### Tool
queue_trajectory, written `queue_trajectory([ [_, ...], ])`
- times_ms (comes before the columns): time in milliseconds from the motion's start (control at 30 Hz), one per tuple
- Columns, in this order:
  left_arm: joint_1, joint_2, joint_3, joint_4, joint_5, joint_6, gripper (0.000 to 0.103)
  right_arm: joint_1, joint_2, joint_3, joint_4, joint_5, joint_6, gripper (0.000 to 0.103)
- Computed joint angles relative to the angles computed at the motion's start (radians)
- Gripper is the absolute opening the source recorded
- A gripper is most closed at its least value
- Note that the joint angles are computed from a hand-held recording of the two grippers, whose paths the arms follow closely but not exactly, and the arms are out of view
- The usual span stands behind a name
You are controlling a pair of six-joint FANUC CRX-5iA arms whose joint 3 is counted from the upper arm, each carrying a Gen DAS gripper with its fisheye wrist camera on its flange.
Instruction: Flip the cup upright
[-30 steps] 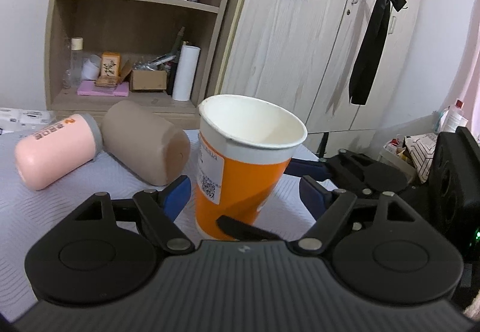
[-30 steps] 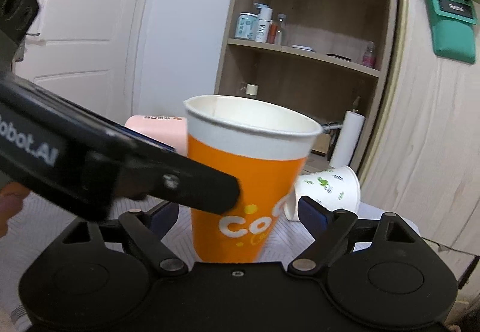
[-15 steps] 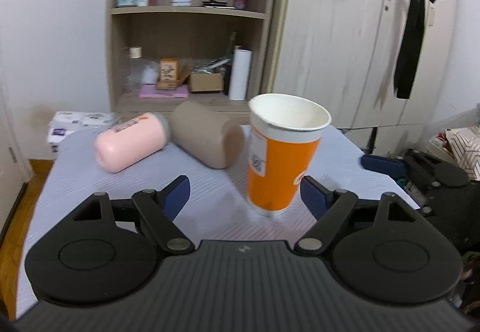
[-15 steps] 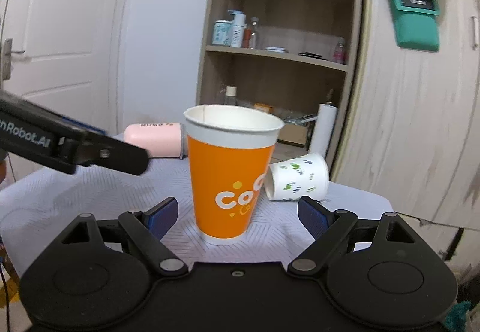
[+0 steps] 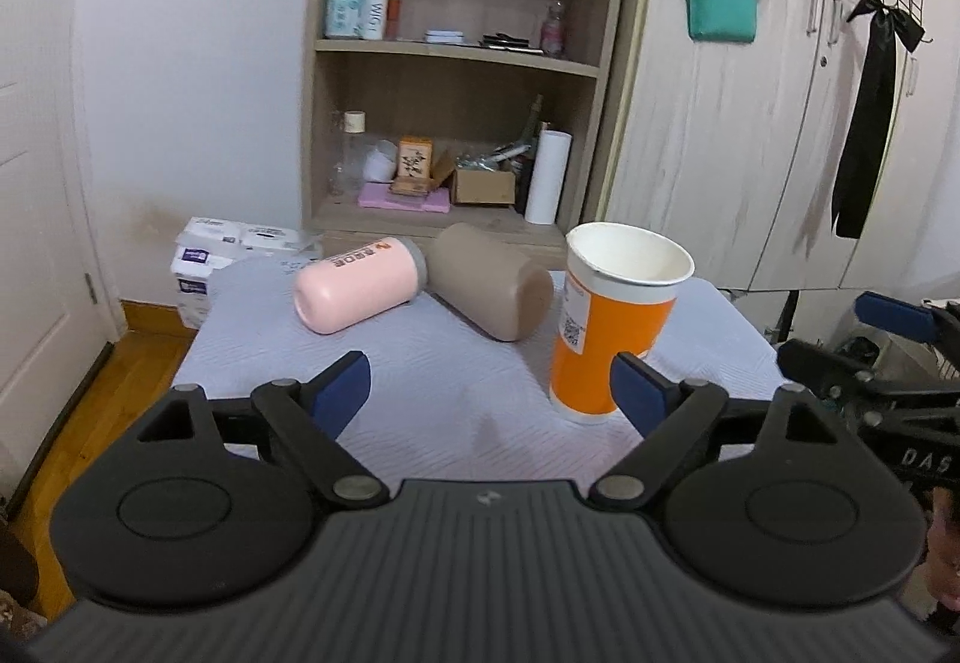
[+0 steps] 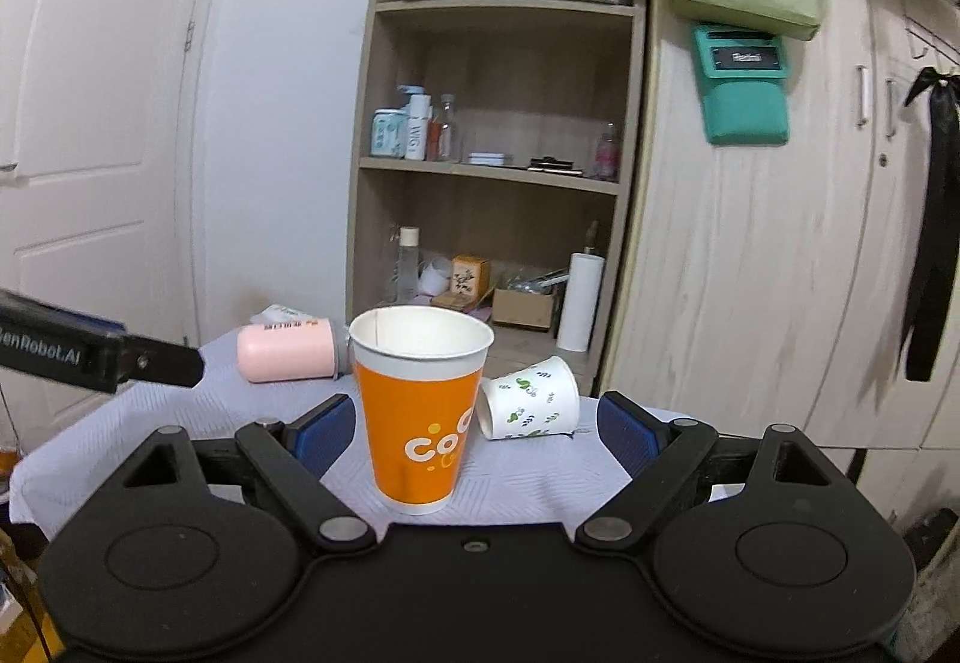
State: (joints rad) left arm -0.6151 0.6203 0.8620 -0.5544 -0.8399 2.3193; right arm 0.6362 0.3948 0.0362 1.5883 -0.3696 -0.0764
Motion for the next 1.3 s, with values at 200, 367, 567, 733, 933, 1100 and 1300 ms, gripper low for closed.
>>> queue_trajectory([
  [200, -0.024, -0.044, -0.052, -0.062, -0.005, 0.068, 0.089, 0.03, -0.028, -0.026, 0.014, -0.062, -0.043, 0.091],
  [367, -0.05, -0.072, -0.081, -0.122, -0.019, 0.095, 0.091, 0.047, -0.051, -0.051, 0.026, -0.082, -0.074, 0.092],
  [567, -0.062, -0.102, -0.118, -0.15, -0.021, 0.128, 0.093, 0.069, -0.074, -0.078, 0.02, -0.105, -0.071, 0.092],
  [733, -0.066, -0.116, -0.136, -0.167, -0.026, 0.146, 0.095, 0.086, -0.073, -0.074, -0.006, -0.131, -0.041, 0.092],
  [933, -0.068, -0.112, -0.132, -0.177, -0.039, 0.155, 0.099, 0.106, -0.057, -0.051, -0.067, -0.18, -0.003, 0.097],
  [1100, -0.067, -0.099, -0.115, -0.163, -0.063, 0.145, 0.103, 0.123, -0.036, -0.026, -0.119, -0.238, 0.023, 0.103],
  [1300, -0.063, -0.081, -0.089, -0.151, -0.101, 0.147, 0.103, 0.133, -0.024, -0.004, -0.171, -0.27, 0.051, 0.103],
])
